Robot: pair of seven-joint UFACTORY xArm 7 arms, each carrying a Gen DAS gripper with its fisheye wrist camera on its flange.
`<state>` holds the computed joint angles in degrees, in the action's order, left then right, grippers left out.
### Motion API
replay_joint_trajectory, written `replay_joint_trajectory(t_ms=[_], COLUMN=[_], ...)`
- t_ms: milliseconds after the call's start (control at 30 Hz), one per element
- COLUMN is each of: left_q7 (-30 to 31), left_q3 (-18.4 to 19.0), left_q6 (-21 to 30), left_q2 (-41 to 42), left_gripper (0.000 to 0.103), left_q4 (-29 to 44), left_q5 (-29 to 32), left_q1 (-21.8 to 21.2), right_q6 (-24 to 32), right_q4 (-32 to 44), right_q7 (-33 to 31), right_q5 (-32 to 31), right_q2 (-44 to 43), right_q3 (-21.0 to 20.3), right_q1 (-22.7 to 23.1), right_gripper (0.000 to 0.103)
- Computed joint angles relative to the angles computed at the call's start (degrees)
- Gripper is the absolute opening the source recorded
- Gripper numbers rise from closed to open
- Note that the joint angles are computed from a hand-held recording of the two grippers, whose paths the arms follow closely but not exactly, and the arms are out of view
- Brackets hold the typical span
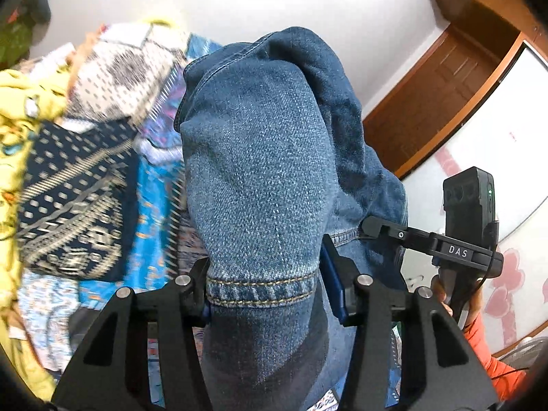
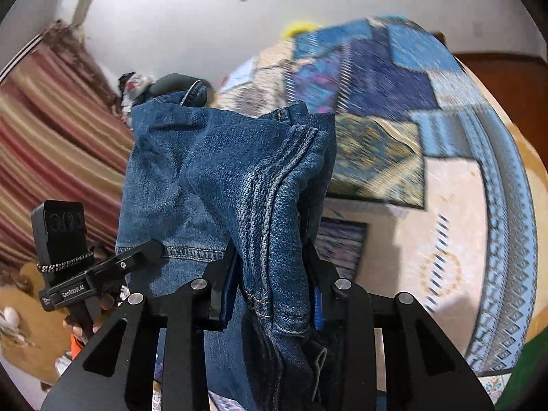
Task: Fold large clothes
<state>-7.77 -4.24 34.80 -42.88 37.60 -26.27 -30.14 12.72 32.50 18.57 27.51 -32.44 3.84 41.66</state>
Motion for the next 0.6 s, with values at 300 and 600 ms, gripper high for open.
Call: replay_joint_trajectory(t_ms=[300, 600], left_q7=[2.4, 11.2], left_q3=[5.8, 13.2], left_q6=[6.6, 6.2], left_q2=[-10.0, -4.2], left_gripper=[0.050, 0.050], left_q4=[-1.4, 0.1], left_q5=[4.3, 3.8], left_q1=[7.1, 12.8], right_q6=[-3.3, -4.1], right_q4=[14.6, 31.5], right_q7=[-2.8, -14.3], right_q5=[0.3, 10.5], right_q2=[15.3, 33.8], right_q3=[2.6, 5.4], right_q1=[2.6, 1.0], right_gripper=[0.031, 0.031])
